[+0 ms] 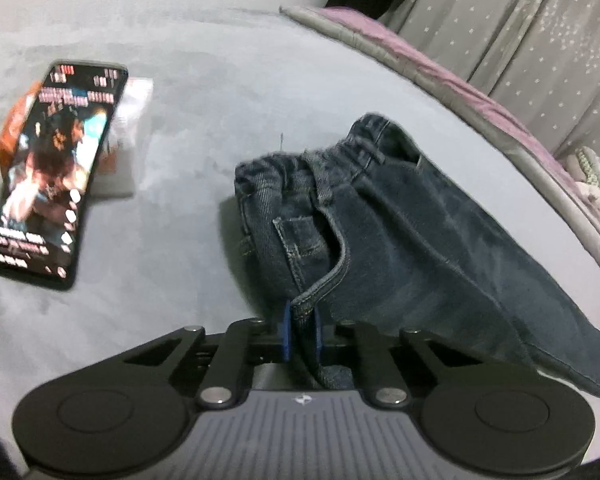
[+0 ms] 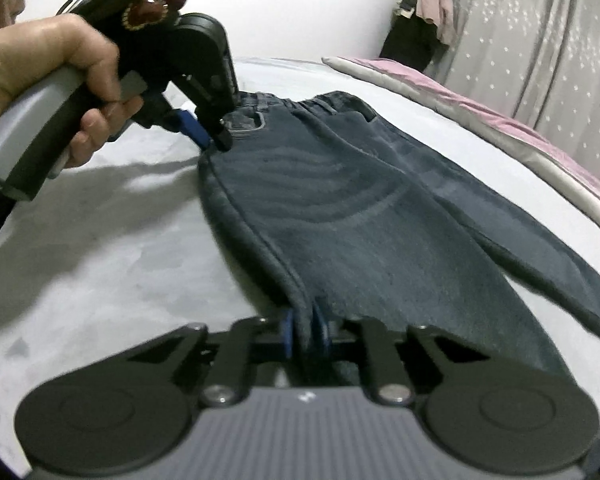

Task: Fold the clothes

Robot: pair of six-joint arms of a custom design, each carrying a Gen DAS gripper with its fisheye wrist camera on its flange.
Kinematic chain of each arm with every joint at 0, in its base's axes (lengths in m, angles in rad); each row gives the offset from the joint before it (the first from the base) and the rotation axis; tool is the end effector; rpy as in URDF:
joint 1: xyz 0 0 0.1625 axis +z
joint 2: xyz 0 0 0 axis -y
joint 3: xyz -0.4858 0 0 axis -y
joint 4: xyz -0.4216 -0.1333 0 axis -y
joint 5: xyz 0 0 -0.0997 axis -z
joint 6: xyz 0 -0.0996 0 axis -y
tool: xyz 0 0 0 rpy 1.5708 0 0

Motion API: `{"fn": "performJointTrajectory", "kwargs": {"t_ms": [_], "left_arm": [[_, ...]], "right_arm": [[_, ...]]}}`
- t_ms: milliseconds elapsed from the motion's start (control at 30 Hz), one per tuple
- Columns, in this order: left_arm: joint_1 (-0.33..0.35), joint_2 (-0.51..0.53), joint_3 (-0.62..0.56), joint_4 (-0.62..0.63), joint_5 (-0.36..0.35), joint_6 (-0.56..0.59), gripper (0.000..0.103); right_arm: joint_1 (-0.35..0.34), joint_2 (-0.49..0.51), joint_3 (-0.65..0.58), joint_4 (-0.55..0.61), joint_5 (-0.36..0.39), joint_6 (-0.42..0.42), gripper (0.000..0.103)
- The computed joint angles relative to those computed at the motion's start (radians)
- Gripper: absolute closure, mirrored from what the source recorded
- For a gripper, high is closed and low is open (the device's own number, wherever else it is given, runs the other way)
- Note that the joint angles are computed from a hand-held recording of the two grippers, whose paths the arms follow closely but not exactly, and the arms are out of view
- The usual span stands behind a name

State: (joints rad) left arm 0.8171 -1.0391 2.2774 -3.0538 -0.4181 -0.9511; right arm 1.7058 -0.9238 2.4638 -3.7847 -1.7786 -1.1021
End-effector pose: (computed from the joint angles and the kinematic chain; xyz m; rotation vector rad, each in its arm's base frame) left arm -0.1721 -0.5111 0.1676 -0.3976 2.2040 -1.2731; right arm 0.1716 -0.4253 0.1148 1.4135 -2.1480 0.6724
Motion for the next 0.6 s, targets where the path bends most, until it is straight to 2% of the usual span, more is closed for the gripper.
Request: {"fn": "performJointTrajectory", "kwargs": {"t_ms": [167, 267, 367, 500, 600], "left_arm": [[-0.036, -0.033, 0.018, 0.1, 0.05, -0.058, 0.094], [-0.025, -0.055, 0.009, 0.223, 0.035, -0.138, 0.093], [-0.002, -0.055, -0.014, 0.322, 0.007, -0.172, 0.09], [-0.008, -0.056, -0.033, 0.409, 0.021, -0.204, 0.084], [-0.023, -0.062, -0.044, 0.469, 0.038, -0.226, 0.083]], "right_arm": [[0.014, -0.053, 0.002, 0.082, 0.016, 0.033, 0.094], [0.029, -0.082, 0.007, 0.119, 0.021, 0.04, 0.094], [0.031, -0.075, 0.001, 0.15, 0.0, 0.06, 0.094], [0.021, -0.019, -0.001, 0.101, -0.028, 0.036, 0.093], [0.025, -0.023, -0.002, 0.1, -0.027, 0.034, 0.087]]}}
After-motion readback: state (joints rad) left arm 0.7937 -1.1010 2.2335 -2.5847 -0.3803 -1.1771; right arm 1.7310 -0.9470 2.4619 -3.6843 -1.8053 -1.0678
